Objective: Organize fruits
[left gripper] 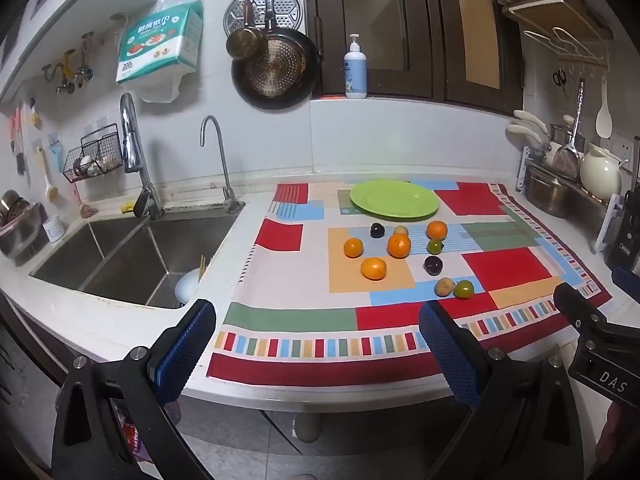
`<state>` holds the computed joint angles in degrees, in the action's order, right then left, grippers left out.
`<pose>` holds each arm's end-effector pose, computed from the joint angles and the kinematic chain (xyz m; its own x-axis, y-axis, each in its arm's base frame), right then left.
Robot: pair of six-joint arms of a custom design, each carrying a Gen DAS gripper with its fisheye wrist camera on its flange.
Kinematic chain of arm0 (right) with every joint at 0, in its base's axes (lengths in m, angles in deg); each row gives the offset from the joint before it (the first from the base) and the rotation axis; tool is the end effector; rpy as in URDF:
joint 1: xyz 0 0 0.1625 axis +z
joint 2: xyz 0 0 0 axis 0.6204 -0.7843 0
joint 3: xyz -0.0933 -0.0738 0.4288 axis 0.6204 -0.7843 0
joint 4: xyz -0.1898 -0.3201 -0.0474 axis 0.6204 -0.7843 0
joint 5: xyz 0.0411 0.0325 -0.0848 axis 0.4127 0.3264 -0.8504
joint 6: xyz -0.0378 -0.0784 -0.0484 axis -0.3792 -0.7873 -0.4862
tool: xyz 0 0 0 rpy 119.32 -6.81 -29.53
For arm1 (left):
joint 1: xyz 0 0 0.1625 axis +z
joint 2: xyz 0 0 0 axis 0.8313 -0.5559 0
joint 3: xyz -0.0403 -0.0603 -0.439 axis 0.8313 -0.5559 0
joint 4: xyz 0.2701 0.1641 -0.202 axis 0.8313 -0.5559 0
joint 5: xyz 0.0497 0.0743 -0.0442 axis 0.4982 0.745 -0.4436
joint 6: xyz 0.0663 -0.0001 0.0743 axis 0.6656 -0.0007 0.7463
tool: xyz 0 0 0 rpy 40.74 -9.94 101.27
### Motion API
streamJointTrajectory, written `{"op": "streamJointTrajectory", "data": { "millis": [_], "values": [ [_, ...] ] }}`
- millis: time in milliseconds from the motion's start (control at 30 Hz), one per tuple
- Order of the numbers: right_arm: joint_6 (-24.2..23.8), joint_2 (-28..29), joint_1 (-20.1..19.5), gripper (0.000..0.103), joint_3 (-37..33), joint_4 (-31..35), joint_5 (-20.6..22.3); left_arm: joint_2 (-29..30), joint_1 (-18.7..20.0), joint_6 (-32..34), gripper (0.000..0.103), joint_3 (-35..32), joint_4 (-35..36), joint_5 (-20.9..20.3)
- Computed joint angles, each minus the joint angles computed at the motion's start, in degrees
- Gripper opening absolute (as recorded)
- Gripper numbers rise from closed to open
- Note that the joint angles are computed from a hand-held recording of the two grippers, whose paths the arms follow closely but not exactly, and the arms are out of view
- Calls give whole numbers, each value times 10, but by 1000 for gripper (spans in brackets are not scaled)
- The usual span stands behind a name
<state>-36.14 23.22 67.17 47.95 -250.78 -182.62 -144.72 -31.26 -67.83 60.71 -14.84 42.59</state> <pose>0.2148 -0.4333 0.2019 -0.6293 -0.2631 0.7313 -0.7501 0.4519 -0.4828 -0.2686 -0.3788 0.1615 -0.6309 -0.3440 -0.6955 0.5079 0.4946 -0.7053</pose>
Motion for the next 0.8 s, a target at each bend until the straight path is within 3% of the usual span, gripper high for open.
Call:
{"op": "streamJointTrajectory", "data": {
  "millis": [200,367,800],
  "values": [
    [0,-5,-1,103,8,-5,4,2,-6,-25,103,-2,26,-1],
    [0,-6,0,103,11,-8,5,7,-14,-83,103,-17,99,0],
    [-1,-12,4,103,19,-13,7,3,-28,-129,103,-27,157,5]
  ]
}}
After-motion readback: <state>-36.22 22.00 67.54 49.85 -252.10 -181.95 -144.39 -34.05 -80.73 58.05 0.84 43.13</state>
